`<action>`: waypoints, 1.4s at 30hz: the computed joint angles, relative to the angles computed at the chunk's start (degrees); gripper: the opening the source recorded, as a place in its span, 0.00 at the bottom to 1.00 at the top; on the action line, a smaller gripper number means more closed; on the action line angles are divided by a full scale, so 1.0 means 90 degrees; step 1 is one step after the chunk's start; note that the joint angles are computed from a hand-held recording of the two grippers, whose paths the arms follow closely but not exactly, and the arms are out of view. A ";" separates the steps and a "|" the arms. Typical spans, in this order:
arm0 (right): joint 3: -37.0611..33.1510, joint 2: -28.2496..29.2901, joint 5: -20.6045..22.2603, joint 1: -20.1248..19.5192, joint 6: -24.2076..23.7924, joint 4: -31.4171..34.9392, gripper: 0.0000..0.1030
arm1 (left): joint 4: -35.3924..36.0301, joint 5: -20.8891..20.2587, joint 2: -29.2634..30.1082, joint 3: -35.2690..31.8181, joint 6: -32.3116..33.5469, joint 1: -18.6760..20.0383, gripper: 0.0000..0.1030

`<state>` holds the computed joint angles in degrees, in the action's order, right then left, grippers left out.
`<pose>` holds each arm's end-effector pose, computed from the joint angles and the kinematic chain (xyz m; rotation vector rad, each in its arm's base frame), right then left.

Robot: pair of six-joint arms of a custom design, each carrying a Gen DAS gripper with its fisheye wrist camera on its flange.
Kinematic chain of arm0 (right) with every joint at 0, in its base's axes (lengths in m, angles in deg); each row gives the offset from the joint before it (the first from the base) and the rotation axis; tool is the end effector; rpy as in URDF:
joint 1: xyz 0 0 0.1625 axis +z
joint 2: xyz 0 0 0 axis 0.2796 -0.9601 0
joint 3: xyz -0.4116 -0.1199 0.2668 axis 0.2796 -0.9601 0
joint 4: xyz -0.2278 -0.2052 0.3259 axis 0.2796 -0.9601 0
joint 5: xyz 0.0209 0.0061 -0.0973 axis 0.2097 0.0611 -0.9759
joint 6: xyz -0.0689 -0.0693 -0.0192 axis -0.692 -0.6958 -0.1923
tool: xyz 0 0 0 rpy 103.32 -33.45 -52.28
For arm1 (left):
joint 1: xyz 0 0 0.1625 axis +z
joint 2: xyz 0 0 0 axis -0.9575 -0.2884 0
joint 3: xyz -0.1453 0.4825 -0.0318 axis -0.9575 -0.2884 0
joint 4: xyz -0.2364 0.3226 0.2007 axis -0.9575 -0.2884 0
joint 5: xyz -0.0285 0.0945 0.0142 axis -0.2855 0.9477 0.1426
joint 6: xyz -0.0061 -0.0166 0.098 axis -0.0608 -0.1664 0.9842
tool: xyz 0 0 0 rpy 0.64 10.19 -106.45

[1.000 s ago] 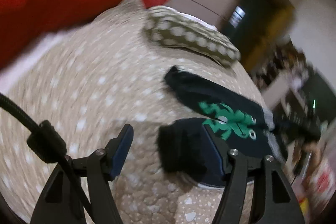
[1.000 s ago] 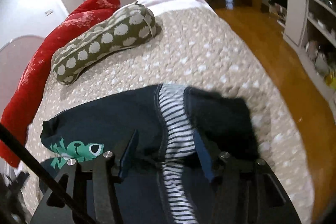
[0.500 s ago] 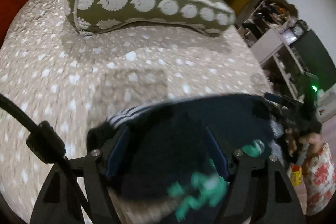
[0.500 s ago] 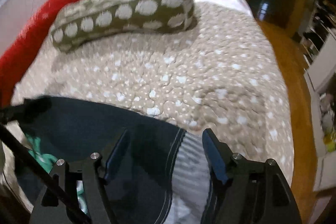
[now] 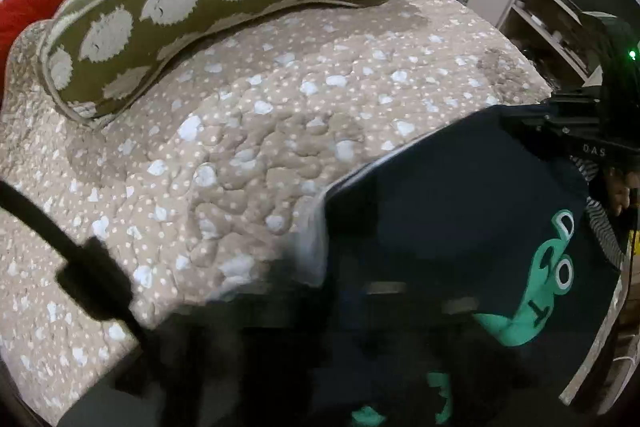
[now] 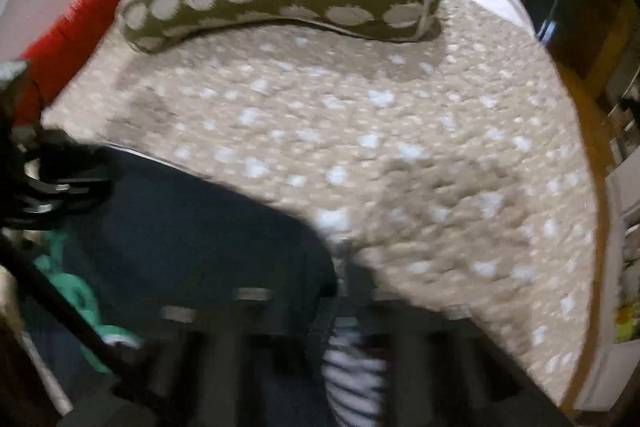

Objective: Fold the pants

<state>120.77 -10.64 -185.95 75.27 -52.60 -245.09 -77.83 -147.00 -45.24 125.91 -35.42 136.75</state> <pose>0.0959 -0.7091 0.1163 0.3306 -2.3867 0.5345 -0.1723 -0.7456 0.0792 1.0646 2.4515 -0.1513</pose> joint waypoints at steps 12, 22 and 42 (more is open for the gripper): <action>0.1357 -0.0271 -0.0501 0.0817 -0.0401 -0.2454 0.09 | -0.1685 0.0289 -0.1249 0.1783 -0.0287 -0.0524 0.04; 0.3296 0.0155 -0.0240 0.0838 0.0181 -0.4491 0.10 | -0.3266 0.0686 -0.2120 0.4075 -0.0789 -0.0944 0.08; 0.4538 -0.0319 0.0406 0.0209 0.1831 -0.7596 0.56 | -0.2908 -0.0030 -0.3878 0.4944 -0.2635 -0.0219 0.36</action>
